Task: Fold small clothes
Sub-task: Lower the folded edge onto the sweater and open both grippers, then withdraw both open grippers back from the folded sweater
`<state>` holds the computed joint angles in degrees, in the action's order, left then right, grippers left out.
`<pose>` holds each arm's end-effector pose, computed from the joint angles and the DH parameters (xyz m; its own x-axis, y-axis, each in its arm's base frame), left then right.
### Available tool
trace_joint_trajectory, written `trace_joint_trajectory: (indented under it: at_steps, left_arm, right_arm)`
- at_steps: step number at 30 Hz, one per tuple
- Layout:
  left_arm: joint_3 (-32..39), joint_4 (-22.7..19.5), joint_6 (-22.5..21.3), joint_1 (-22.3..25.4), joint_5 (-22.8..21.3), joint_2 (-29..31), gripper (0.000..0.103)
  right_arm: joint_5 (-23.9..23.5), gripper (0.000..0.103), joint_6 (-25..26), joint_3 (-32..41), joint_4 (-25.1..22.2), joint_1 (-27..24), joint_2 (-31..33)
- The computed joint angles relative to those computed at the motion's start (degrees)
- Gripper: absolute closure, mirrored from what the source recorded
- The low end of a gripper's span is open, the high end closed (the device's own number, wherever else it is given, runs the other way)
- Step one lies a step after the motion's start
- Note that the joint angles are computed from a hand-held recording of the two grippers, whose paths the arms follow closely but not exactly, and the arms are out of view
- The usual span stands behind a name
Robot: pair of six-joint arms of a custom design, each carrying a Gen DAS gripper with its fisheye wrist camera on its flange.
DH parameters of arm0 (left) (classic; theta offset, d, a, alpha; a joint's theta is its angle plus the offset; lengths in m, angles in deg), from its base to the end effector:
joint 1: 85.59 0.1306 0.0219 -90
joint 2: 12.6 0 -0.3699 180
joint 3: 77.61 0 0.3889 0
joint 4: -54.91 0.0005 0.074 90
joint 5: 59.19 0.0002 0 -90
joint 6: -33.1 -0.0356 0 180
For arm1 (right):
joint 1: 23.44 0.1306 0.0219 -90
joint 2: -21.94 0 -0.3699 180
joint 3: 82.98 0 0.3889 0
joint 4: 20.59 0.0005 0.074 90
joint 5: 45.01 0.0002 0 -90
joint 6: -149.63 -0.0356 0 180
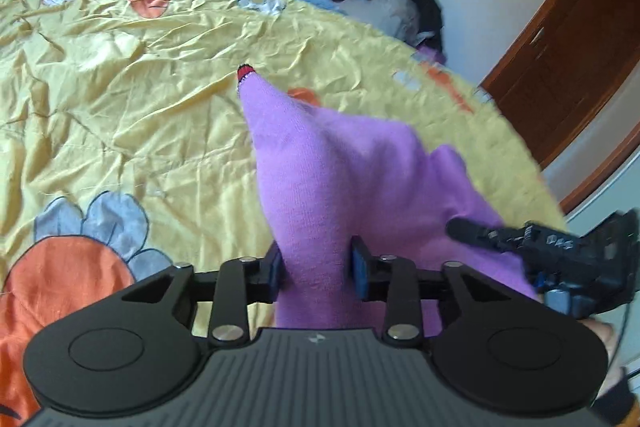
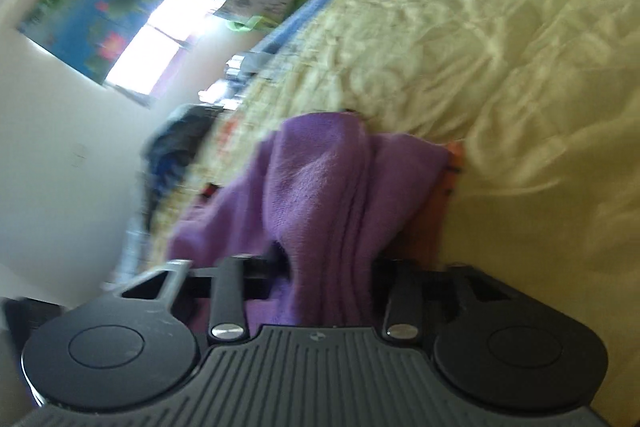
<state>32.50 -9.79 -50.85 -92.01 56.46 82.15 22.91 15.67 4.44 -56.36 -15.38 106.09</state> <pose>0.4916 -0.0713 0.5216 -0.7898 -0.0067 -0.6133 0.2995 0.8684 -0.3952 0.4562 0.0776 0.4631 -0.6910 0.5518 -0.4669 0.0498 0.6807 0.7308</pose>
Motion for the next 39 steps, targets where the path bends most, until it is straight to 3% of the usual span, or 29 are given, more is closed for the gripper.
trace_joint_trajectory:
  at_steps: [3,7,13,20,28,32,39]
  left_arm:
    - [-1.8,1.5,-0.6,-0.9,-3.5,-2.1,0.053]
    - [-5.2,3.7,-0.3,-2.2,-9.7,-5.7,0.040]
    - [-10.9,4.4,-0.9,-4.8,-17.6,-11.9,0.027]
    - [-16.7,4.0,-3.4,-7.5,-22.4,-18.7,0.026]
    - [-20.8,2.1,-2.5,-9.1,-24.6,-24.0,0.026]
    - [-22.9,1.8,-1.9,-9.9,-25.4,-26.2,0.019]
    - [-26.5,2.1,-0.1,-10.4,-27.8,-28.5,0.019]
  right_arm:
    - [6.4,0.041,5.2,1.3,-5.2,1.7,-2.0]
    - [20.1,0.039,15.5,2.5,-12.0,5.7,-6.0]
    - [33.8,0.032,17.0,-0.3,-14.9,12.7,-13.7]
    - [37.5,0.027,15.2,-2.1,-18.1,21.5,-17.9]
    - [42.6,0.022,8.4,-1.2,-24.7,29.7,-18.9]
    - [45.5,0.021,7.6,-1.0,-26.7,33.6,-18.8]
    - [48.2,0.021,6.1,-0.9,-28.9,37.1,-16.9]
